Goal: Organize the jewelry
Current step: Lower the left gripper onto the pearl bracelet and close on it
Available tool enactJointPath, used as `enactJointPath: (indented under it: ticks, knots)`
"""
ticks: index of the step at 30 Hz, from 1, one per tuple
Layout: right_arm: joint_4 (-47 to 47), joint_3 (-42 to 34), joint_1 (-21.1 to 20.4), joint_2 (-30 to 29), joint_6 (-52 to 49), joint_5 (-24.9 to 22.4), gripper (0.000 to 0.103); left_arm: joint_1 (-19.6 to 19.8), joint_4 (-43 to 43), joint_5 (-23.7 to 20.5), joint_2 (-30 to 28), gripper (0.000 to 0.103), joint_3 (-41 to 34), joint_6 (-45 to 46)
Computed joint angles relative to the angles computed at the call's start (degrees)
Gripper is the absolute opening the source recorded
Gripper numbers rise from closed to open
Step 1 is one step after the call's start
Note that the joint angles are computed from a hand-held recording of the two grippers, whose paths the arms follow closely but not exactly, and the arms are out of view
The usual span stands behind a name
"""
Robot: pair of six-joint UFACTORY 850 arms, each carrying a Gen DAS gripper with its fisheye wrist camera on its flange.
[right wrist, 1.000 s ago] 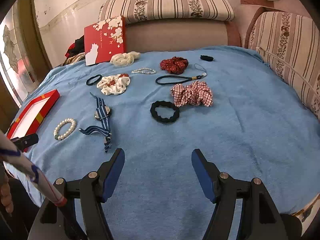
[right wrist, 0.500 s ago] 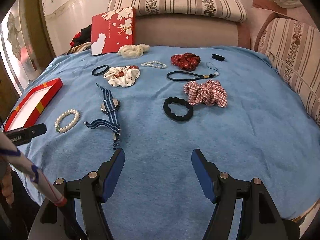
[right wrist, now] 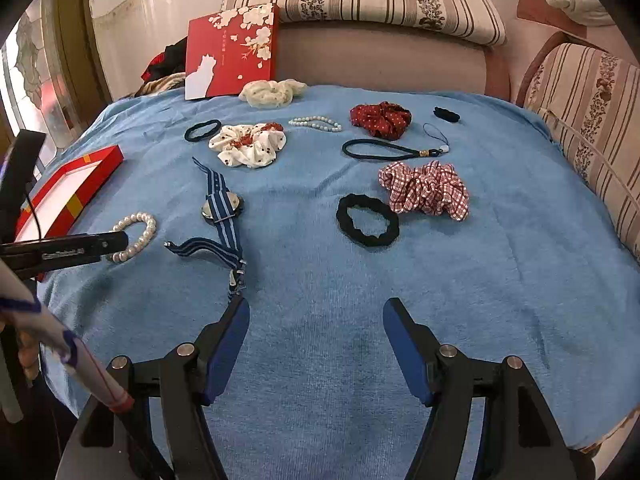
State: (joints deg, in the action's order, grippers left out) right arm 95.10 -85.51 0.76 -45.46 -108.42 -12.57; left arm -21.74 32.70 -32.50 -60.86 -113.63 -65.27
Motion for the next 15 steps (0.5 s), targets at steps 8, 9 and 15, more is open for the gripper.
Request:
enactJointPath:
  ticks: [8, 9, 15]
  knots:
    - [-1.4, -0.5, 0.0, -0.5, 1.6, 0.2, 0.074, -0.7, 4.0, -1.7, -3.3, 0.029, -4.8, 2.5]
    - [-1.4, -0.5, 0.0, -0.6, 1.5, 0.4, 0.074, -0.7, 3.8, -2.1, -3.8, 0.009, -5.6, 3.4]
    - [3.5, 0.5, 0.0, 0.4, -4.4, 0.4, 0.074, 0.4, -0.3, 3.1, 0.6, 0.009, -0.4, 3.8]
